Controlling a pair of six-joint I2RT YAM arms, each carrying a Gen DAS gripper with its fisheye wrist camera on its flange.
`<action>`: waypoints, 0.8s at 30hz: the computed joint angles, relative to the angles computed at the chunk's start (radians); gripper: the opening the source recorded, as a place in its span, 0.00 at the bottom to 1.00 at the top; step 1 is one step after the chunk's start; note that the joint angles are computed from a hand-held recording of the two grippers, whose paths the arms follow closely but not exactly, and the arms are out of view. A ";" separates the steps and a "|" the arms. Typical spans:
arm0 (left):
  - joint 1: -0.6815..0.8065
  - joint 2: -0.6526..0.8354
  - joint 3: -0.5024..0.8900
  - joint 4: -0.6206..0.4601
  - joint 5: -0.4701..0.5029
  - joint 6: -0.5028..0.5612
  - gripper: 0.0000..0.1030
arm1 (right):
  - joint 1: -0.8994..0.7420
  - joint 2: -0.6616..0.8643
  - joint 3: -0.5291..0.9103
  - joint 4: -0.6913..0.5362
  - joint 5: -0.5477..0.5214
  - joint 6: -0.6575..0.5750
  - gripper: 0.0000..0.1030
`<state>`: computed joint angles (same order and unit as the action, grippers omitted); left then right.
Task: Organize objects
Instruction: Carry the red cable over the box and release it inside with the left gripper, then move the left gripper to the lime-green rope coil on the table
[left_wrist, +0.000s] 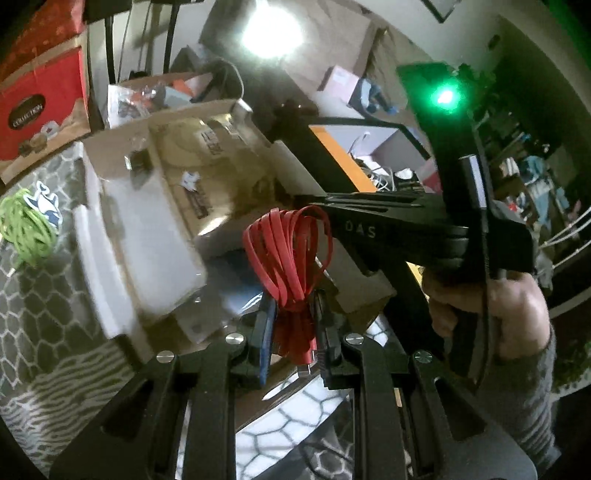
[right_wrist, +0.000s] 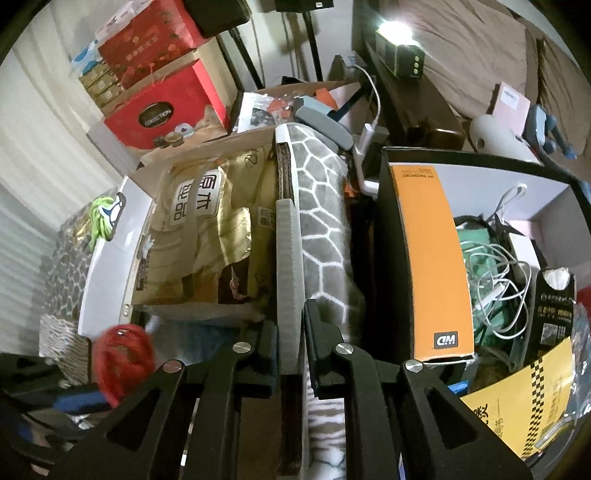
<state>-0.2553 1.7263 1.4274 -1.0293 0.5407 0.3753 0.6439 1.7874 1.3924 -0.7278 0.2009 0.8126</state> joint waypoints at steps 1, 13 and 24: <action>-0.012 0.010 0.000 0.006 -0.002 -0.021 0.18 | -0.001 -0.001 -0.001 -0.001 -0.001 0.000 0.14; 0.032 0.047 0.055 -0.049 0.069 -0.031 0.49 | -0.009 -0.003 -0.003 -0.006 -0.004 0.001 0.15; 0.270 0.168 0.324 -0.155 0.057 0.017 0.54 | -0.003 -0.003 0.004 -0.029 0.013 -0.009 0.16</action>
<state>0.0144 1.8941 1.7515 -1.1840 0.5977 0.3926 0.6408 1.7846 1.3966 -0.7569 0.2140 0.8034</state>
